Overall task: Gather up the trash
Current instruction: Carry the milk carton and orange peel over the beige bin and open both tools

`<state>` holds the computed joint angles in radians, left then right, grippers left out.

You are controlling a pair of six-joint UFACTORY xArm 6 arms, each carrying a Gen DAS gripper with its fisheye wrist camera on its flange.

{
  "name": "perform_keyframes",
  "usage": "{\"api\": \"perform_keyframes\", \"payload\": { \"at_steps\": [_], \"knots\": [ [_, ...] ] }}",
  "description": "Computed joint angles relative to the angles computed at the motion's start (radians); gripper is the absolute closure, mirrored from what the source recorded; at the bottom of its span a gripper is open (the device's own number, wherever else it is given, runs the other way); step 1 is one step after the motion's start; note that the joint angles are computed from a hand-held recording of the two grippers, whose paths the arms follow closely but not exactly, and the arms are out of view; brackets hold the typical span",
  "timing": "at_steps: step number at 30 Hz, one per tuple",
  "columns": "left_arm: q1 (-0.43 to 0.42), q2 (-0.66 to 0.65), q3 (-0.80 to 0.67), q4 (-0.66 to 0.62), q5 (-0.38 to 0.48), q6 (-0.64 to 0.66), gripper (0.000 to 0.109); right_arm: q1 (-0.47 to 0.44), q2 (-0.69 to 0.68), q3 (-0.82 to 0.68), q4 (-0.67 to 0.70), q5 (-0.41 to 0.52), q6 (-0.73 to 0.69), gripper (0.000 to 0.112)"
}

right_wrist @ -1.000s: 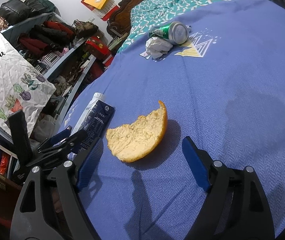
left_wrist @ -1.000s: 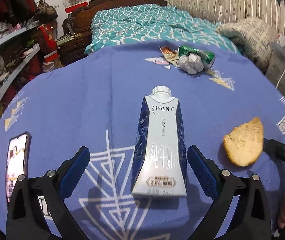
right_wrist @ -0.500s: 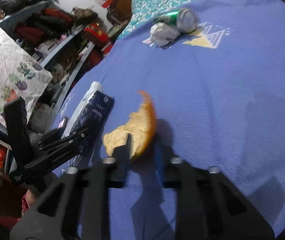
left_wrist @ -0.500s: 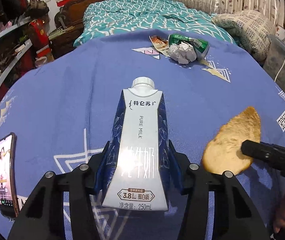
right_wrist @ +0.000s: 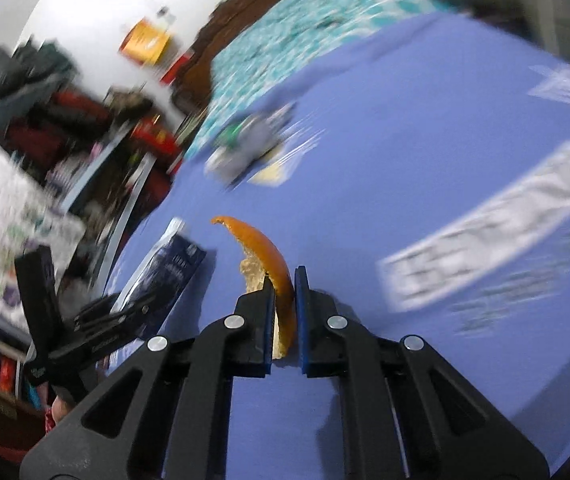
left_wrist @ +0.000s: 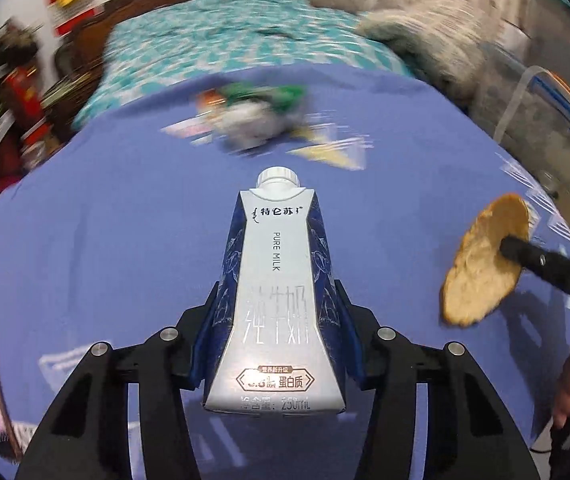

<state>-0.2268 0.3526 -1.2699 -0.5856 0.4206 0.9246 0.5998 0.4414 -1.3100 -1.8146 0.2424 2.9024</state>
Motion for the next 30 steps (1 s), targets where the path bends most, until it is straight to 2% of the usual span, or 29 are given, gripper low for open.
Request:
{"api": "perform_keyframes", "payload": {
  "at_steps": [3,8,11,14,16,18,20,21,22,23,25,26,27,30],
  "knots": [
    [-0.088,0.003,-0.04,0.003,0.068,0.015,0.06,-0.01,-0.158,0.209,-0.048,0.089,0.116,0.101],
    [-0.252,0.043,-0.141,0.012,0.151,0.018,0.06,-0.035,-0.436,0.54,-0.007,0.241,0.18,0.101],
    [-0.346,0.084,-0.214,0.027,0.182,-0.002,0.06,-0.05,-0.619,0.731,0.068,0.333,0.172,0.101],
    [-0.457,0.166,-0.352,0.048,0.243,-0.037,0.06,-0.08,-0.823,0.915,0.166,0.408,0.132,0.101],
    [-0.512,0.215,-0.428,0.056,0.268,-0.053,0.06,-0.108,-0.919,0.99,0.221,0.426,0.086,0.101],
    [-0.566,0.312,-0.586,0.059,0.35,-0.081,0.059,-0.156,-1.018,1.066,0.282,0.424,0.025,0.099],
    [-0.602,0.401,-0.725,0.069,0.428,-0.125,0.056,-0.225,-1.087,1.124,0.296,0.386,-0.009,0.095],
    [-0.613,0.433,-0.773,0.091,0.448,-0.151,0.041,-0.237,-1.109,1.143,0.31,0.381,-0.017,0.078],
    [-0.63,0.457,-0.797,0.119,0.425,-0.189,0.038,-0.247,-1.129,1.159,0.307,0.375,-0.008,0.058],
    [-0.636,0.461,-0.794,0.12,0.406,-0.197,0.037,-0.222,-1.145,1.174,0.288,0.41,0.039,0.02],
    [-0.637,0.483,-0.823,0.107,0.427,-0.201,0.038,-0.134,-1.201,1.211,0.339,0.547,0.03,0.022],
    [-0.632,0.477,-0.813,0.1,0.426,-0.201,0.038,-0.126,-1.197,1.206,0.367,0.565,-0.003,0.03],
    [-0.622,0.463,-0.793,0.086,0.423,-0.185,0.038,-0.116,-1.202,1.206,0.388,0.579,-0.015,0.033],
    [-0.596,0.387,-0.67,0.05,0.347,-0.119,0.038,-0.072,-1.202,1.205,0.362,0.621,0.068,0.033]
  ]
}}
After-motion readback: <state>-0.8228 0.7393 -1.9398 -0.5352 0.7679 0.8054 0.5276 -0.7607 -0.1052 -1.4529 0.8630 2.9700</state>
